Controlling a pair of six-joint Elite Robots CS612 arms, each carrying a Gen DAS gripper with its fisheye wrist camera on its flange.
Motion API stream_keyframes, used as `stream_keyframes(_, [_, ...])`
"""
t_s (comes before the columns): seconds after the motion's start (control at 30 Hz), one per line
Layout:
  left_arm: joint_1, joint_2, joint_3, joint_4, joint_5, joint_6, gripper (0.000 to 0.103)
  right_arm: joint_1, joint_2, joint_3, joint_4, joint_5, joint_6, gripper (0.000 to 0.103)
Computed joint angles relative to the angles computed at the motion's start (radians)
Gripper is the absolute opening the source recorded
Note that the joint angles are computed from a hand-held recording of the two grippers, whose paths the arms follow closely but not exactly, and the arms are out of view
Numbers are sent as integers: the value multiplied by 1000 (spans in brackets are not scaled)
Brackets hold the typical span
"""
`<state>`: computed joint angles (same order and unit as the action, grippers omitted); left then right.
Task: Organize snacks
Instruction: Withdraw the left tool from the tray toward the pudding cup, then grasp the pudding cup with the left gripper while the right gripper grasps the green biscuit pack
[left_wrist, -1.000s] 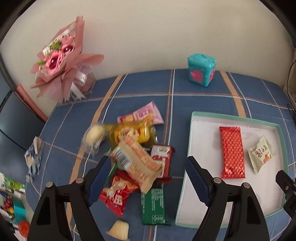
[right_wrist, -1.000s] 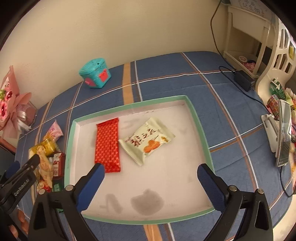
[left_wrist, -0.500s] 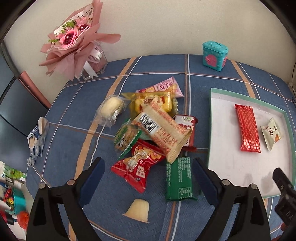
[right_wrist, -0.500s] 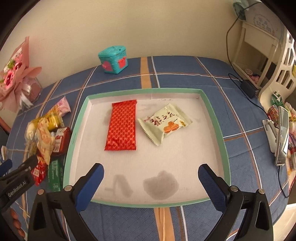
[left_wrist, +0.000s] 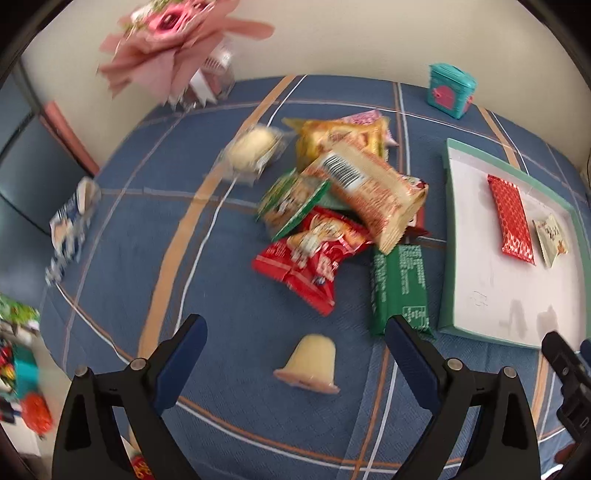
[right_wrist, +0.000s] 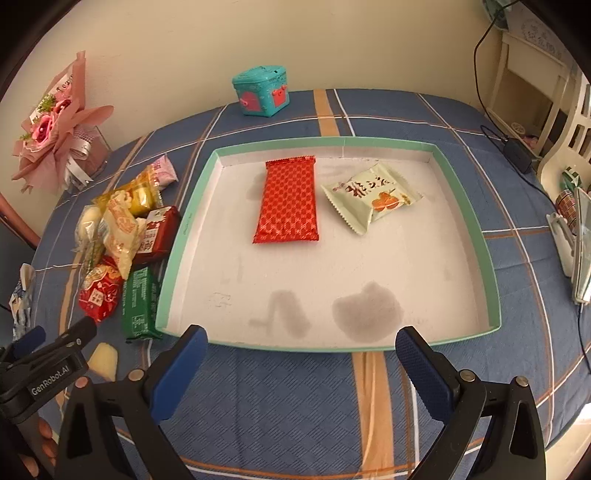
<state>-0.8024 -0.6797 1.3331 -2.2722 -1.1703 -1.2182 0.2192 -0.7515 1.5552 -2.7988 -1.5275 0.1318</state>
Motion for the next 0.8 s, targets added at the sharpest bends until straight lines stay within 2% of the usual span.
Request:
stream_keyframes(0.17, [12, -13, 38, -66, -61, -51, 97, 3, -2, 2, 24, 56, 2, 103])
stream_keyframes(0.4, [22, -9, 51, -104, -138, -69, 96, 14, 3, -15, 47, 156, -20, 103])
stream_keyframes(0.47, [25, -7, 51, -107, -158, -75, 84, 14, 6, -21, 55, 187, -13, 103])
stream_keyframes(0.53, [29, -3, 50, -111, -186, -76, 78, 15, 9, -27, 65, 202, -13, 103])
stream_keyframes(0.7, [39, 8, 48, -135, -260, -70, 71, 19, 12, -42, 85, 192, -14, 103])
stream_keyframes(0.77, [40, 10, 46, -138, -276, -70, 57, 19, 12, -47, 89, 199, -17, 103])
stream_keyframes(0.8, [41, 12, 44, -138, -287, -70, 56, 20, 13, -48, 91, 200, -19, 103])
